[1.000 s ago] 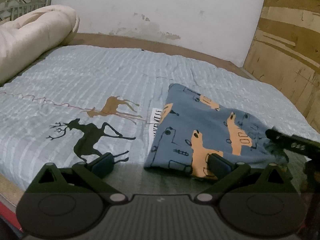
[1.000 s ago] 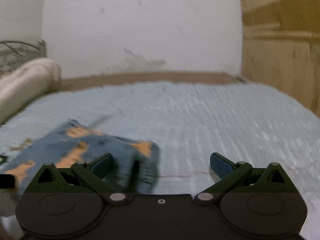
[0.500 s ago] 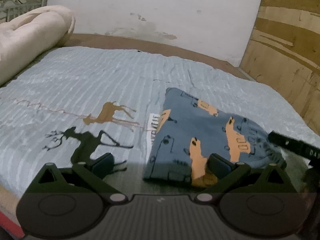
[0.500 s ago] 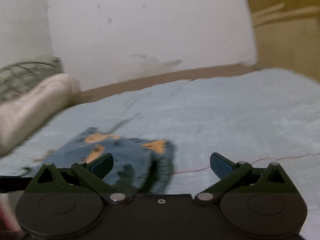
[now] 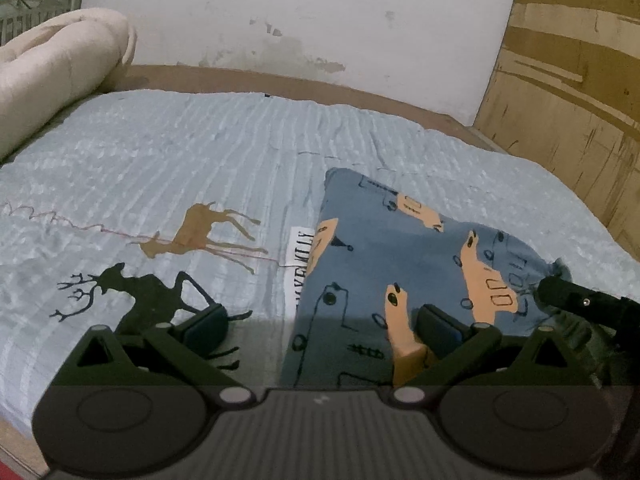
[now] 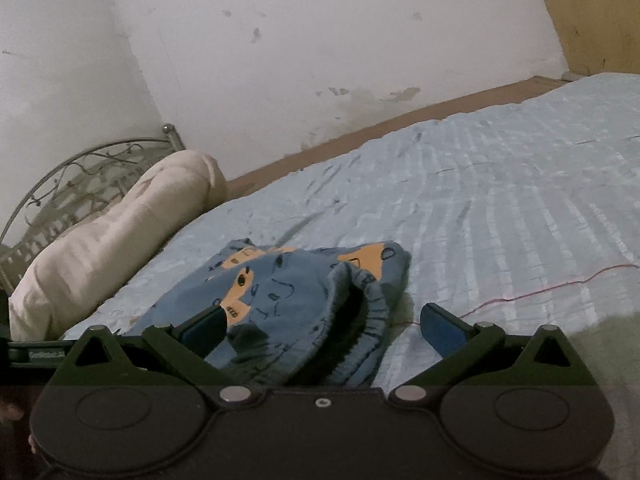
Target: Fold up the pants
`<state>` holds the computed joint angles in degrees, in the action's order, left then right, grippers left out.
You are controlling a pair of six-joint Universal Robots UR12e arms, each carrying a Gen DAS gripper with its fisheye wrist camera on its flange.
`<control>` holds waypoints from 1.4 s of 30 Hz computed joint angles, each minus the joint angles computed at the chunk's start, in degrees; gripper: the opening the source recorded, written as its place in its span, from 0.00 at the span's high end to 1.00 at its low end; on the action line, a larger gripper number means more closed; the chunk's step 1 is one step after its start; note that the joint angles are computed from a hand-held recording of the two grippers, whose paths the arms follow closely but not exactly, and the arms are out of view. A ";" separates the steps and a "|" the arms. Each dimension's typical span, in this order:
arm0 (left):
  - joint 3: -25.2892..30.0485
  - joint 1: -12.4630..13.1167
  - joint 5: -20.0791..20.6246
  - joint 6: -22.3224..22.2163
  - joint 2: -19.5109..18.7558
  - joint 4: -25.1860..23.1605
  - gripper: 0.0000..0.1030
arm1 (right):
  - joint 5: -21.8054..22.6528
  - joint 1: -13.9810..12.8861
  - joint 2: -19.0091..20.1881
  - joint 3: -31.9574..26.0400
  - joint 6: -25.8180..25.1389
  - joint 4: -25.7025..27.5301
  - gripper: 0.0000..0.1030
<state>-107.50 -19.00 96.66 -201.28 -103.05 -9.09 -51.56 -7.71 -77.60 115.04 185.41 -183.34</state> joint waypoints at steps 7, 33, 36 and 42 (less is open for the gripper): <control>-0.01 -0.10 0.35 0.13 -0.08 0.12 0.01 | 3.15 0.24 0.19 -1.10 -4.59 3.98 0.01; -0.03 0.23 -1.10 0.00 0.32 0.87 0.01 | 5.35 -0.26 1.52 -0.78 -2.12 0.83 0.01; 0.13 0.98 -4.40 -0.36 0.28 1.10 0.01 | 5.43 -0.36 1.35 -0.85 -1.98 1.73 0.01; 0.33 1.41 -6.78 -0.25 0.30 0.92 0.18 | 5.97 -0.59 1.03 -1.42 2.77 2.49 0.01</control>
